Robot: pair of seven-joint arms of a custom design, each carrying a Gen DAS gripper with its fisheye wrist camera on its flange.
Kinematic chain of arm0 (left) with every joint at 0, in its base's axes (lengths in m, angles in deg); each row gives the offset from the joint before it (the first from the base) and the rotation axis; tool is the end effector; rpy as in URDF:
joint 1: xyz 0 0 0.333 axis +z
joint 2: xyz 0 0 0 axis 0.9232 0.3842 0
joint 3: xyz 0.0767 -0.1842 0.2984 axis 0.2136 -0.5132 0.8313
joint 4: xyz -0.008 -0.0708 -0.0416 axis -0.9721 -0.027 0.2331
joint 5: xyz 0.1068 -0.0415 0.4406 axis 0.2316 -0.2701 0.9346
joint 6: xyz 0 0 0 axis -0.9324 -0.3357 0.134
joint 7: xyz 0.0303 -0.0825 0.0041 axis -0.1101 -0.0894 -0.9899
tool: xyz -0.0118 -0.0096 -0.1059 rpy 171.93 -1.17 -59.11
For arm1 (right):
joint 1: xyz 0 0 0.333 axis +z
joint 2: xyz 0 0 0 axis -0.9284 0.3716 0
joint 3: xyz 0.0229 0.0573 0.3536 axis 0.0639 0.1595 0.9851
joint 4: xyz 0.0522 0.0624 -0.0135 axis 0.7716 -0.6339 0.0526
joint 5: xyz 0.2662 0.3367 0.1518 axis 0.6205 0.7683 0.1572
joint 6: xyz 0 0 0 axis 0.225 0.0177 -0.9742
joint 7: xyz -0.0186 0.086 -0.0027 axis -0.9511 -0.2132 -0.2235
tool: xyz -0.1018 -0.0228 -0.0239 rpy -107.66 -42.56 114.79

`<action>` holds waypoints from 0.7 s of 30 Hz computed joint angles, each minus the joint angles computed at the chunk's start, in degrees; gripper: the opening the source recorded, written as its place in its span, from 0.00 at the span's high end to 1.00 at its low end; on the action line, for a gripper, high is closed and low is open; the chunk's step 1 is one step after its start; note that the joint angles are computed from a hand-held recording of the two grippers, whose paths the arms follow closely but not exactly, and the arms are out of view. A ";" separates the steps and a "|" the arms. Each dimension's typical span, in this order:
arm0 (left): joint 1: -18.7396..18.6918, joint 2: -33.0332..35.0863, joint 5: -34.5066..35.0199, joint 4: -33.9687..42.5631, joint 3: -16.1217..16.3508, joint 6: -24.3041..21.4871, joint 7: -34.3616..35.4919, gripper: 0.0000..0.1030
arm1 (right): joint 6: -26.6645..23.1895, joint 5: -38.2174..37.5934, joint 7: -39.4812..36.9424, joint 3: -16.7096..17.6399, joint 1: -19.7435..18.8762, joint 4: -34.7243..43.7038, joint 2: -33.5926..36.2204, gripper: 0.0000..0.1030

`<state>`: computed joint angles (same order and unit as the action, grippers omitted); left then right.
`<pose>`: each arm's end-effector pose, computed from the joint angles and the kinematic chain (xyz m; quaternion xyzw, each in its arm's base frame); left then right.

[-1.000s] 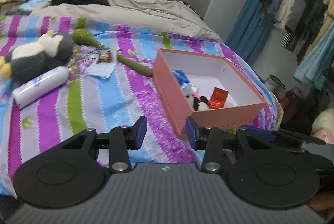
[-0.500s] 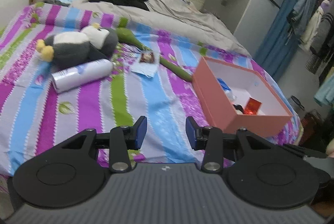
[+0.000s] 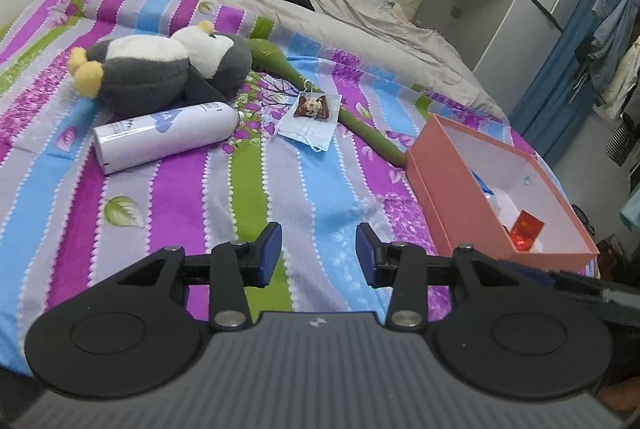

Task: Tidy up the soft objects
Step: 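Withdraw both tools from the box back over the face mask on the bed, then grasp the cartoon keychain tag with the right tool while the left grasps the face mask loop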

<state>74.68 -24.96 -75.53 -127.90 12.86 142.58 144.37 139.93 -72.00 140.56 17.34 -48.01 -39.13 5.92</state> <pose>0.6868 -0.0023 0.4727 -0.6500 0.6216 -0.4071 0.1595 0.6871 0.2284 0.4569 -0.6567 0.6169 -0.1945 0.3878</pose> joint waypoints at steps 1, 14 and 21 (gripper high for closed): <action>-0.02 1.62 0.09 1.40 -0.05 0.10 0.37 0.55 | -0.11 -0.03 -0.16 0.01 -0.20 1.55 1.29 0.41; 3.77 25.84 13.23 25.20 -5.72 1.89 -5.28 0.54 | -2.37 2.15 -2.49 0.63 -2.47 27.86 22.97 0.41; 2.02 39.13 22.01 41.55 -5.39 0.22 -12.34 0.48 | -6.44 2.02 0.50 -1.83 -1.89 48.51 37.50 0.41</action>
